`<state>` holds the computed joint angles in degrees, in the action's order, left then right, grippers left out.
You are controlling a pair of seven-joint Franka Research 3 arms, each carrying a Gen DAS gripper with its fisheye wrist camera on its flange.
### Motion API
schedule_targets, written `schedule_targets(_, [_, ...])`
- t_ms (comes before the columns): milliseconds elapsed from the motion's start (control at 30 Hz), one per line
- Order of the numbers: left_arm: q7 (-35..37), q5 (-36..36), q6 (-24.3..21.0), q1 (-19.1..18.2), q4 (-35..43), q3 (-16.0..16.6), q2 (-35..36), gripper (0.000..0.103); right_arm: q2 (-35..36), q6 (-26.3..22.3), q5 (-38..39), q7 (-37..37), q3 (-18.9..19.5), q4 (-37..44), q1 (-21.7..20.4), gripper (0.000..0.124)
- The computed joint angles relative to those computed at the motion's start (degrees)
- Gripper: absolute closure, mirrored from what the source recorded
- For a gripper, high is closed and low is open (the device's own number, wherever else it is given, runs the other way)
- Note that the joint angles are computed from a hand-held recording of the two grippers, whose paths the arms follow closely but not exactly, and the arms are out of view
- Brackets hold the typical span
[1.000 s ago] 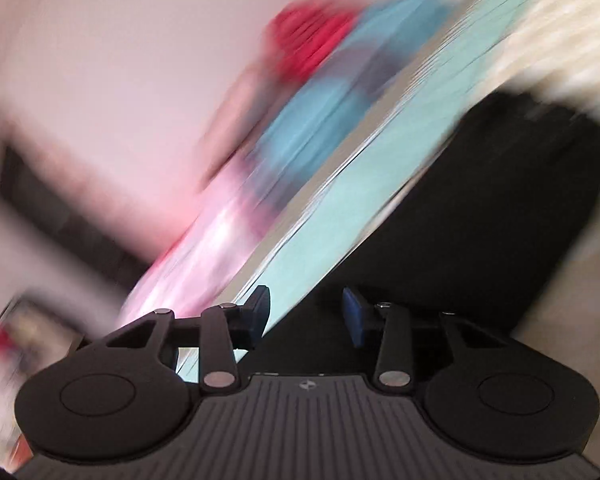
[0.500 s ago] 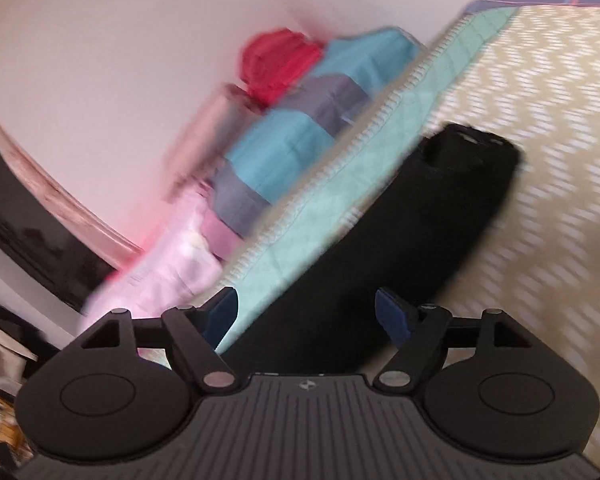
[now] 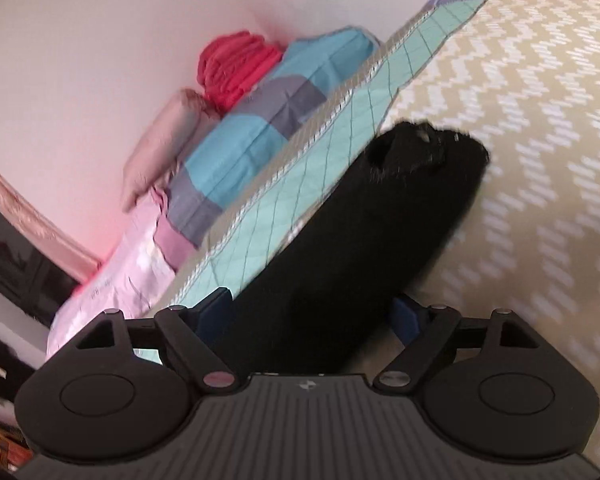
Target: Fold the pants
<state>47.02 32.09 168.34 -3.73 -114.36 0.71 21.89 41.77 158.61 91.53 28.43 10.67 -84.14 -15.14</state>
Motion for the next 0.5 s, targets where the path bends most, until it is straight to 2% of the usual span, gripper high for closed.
schedule_targets(100, [-0.5,0.6,0.1,-0.5,0.2,0.5,0.2,0.0,0.7,1.7,3.1,-1.9,0.7,0.9,0.2,0.038])
schedule_targets(200, [-1.0,0.8,0.0,-0.6,0.5,0.6,0.5,0.0,-0.2,-1.6,2.2,-4.3,0.7,-0.8,0.2,0.038])
schedule_targets(300, [-1.0,0.8,-0.2,-0.6,0.8,0.5,0.7,0.0,1.3,-1.3,0.8,-6.7,0.2,1.2,1.2,0.04])
schedule_targets(400, [-1.1,1.0,-0.1,-0.6,0.8,0.5,0.7,0.0,3.8,-0.1,2.0,-2.7,0.9,4.8,0.7,0.053])
schedule_targets(500, [-1.4,0.6,-0.4,-0.5,1.0,0.4,0.6,0.0,4.5,4.8,-0.6,-2.1,0.4,5.7,2.7,0.079])
